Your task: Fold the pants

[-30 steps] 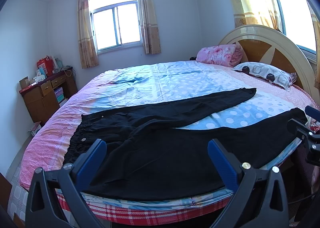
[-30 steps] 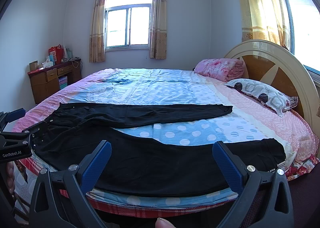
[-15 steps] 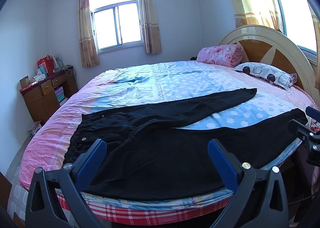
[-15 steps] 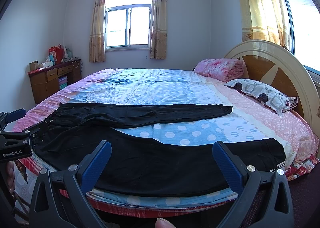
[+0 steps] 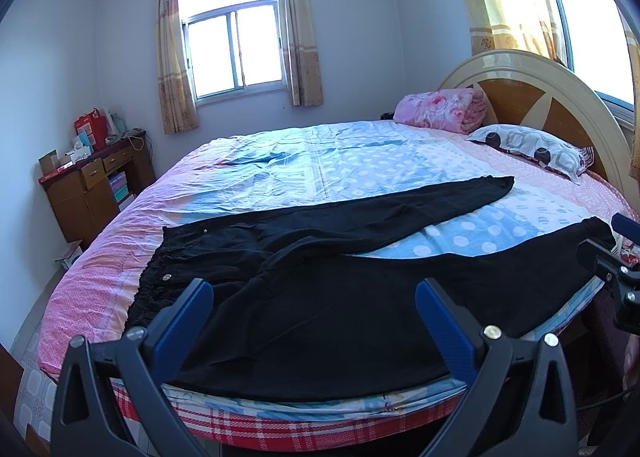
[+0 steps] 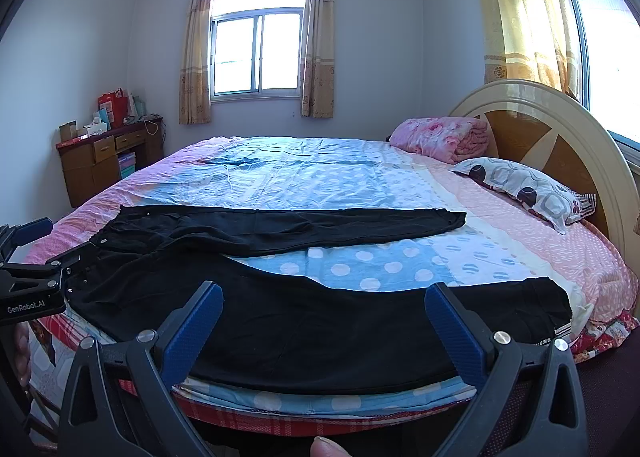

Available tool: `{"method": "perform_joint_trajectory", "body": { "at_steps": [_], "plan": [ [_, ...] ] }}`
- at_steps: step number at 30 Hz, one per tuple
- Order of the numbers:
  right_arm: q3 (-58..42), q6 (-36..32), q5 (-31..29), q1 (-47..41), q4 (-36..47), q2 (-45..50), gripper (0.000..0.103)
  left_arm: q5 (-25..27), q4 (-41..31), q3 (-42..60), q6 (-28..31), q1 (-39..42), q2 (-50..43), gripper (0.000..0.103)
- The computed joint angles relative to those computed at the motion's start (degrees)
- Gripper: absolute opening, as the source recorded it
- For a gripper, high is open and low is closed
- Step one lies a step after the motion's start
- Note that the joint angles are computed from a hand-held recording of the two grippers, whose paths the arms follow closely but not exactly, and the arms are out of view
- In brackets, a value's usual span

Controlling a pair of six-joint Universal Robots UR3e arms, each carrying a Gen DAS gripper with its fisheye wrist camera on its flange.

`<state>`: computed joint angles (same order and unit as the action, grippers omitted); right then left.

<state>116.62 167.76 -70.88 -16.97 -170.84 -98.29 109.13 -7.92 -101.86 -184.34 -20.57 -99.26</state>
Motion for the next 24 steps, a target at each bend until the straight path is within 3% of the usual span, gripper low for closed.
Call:
{"method": "perform_joint_trajectory", "body": {
  "at_steps": [9,15,20,24],
  "plan": [
    [0.26,-0.58,1.53,-0.72,-0.11,-0.02,0.102,-1.77,0.48,-0.62,-0.11,0.98,-1.32,0.103],
    [4.04,-2.68,5.75,-3.64,-4.15,0.26,0.102,-9.76,-1.33,-1.93,-0.52,6.07,-2.4,0.103],
    [3.97,-3.43,9.5,-5.34,-5.24,5.9,0.102,-15.38,-1.73,-2.45,1.74,15.78,-4.12,0.103],
    [2.6,-4.55,8.63,-4.55,-8.03,11.17,0.102,-16.58,-6.6,5.8,5.26,24.96,-9.08,0.103]
  ]
}}
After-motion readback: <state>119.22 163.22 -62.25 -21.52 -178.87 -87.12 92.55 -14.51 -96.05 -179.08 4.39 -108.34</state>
